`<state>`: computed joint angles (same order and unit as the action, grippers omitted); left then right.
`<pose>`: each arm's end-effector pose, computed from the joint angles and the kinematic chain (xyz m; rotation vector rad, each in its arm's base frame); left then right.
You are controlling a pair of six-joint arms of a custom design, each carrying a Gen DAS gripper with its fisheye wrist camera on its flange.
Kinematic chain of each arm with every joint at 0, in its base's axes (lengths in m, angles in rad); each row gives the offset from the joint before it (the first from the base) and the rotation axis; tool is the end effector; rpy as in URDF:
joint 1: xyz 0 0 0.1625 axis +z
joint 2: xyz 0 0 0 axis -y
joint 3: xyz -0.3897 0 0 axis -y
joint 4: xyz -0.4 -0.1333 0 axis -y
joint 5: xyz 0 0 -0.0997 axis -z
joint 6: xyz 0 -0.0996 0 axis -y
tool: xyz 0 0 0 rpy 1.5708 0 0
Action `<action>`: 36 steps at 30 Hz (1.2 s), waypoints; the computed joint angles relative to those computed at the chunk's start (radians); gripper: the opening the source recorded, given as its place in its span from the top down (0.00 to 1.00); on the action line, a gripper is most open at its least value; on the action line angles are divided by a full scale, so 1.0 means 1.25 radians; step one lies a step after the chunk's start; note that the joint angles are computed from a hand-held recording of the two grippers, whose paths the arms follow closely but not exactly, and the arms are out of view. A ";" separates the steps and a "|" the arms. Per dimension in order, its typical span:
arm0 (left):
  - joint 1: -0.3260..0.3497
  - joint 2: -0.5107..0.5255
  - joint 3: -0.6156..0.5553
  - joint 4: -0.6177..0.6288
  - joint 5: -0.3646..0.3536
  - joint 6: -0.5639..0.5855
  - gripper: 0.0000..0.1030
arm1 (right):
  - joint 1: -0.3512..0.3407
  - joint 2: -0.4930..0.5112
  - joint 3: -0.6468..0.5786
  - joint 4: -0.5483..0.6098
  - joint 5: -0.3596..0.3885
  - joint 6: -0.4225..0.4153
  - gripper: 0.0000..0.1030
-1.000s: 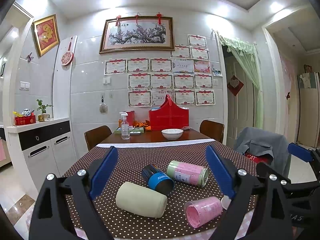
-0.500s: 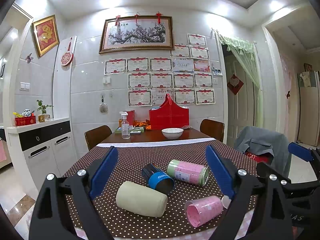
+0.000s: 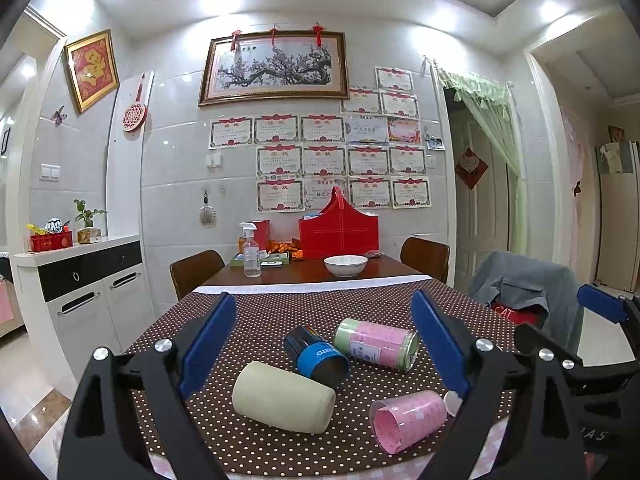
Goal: Flip cup upside down
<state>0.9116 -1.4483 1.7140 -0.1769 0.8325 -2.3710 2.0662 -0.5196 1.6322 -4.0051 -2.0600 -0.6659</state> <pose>-0.1467 -0.5165 0.3384 0.7088 1.8024 -1.6285 0.3732 -0.5087 0.0722 0.8094 -1.9747 1.5784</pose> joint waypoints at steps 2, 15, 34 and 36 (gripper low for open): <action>0.000 0.000 0.001 -0.001 0.000 -0.001 0.15 | 0.000 0.000 0.000 -0.002 0.001 -0.001 0.06; 0.003 -0.010 0.013 -0.016 0.000 0.020 0.15 | -0.002 -0.001 0.005 -0.007 0.001 -0.001 0.06; 0.004 0.012 -0.018 0.028 -0.014 0.000 0.15 | -0.003 -0.002 0.000 -0.006 -0.015 0.006 0.06; 0.007 0.020 -0.030 0.044 -0.019 -0.011 0.15 | -0.003 -0.001 -0.005 -0.005 -0.025 0.005 0.06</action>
